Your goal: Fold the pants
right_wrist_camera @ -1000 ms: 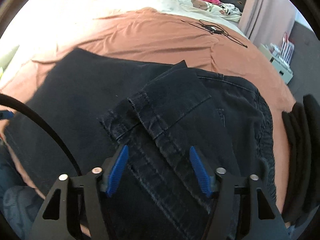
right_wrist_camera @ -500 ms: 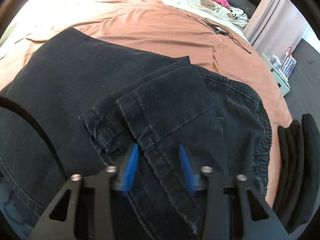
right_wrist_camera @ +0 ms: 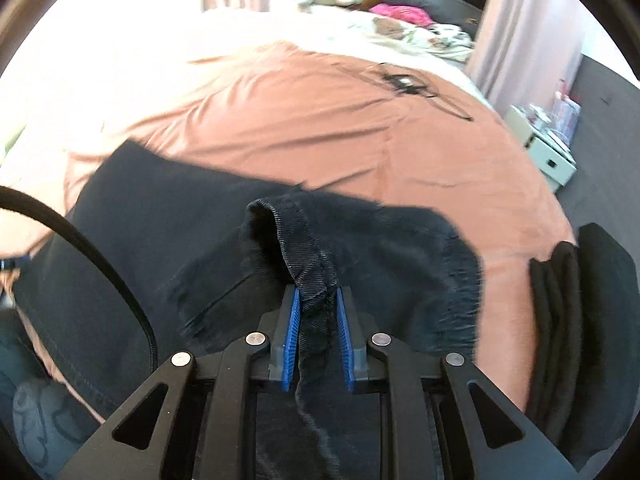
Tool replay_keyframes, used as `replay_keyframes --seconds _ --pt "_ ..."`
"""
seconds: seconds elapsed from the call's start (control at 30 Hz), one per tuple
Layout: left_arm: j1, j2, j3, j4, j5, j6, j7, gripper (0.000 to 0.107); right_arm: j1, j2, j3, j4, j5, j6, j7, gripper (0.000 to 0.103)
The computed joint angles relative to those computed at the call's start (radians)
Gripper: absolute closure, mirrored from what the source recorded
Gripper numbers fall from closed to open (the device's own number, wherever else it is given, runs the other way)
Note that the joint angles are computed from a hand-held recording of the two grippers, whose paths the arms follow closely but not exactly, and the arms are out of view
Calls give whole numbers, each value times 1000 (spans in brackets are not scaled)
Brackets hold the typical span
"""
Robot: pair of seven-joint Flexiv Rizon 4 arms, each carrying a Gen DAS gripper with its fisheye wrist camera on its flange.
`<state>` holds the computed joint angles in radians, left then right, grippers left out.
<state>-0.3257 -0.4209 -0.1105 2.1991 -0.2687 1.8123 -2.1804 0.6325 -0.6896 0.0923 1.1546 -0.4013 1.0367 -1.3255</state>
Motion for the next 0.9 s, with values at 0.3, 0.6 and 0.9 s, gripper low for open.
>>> replay_keyframes --seconds 0.3,0.6,0.9 --pt "119 -5 -111 25 58 45 -41 51 -102 -88 63 -204 182 -110 10 100" --pt "164 -8 -147 28 102 53 -70 51 -195 -121 133 -297 418 -140 -19 78" --pt "171 -10 -150 27 118 56 -80 51 -233 -82 170 -199 490 -90 -72 38"
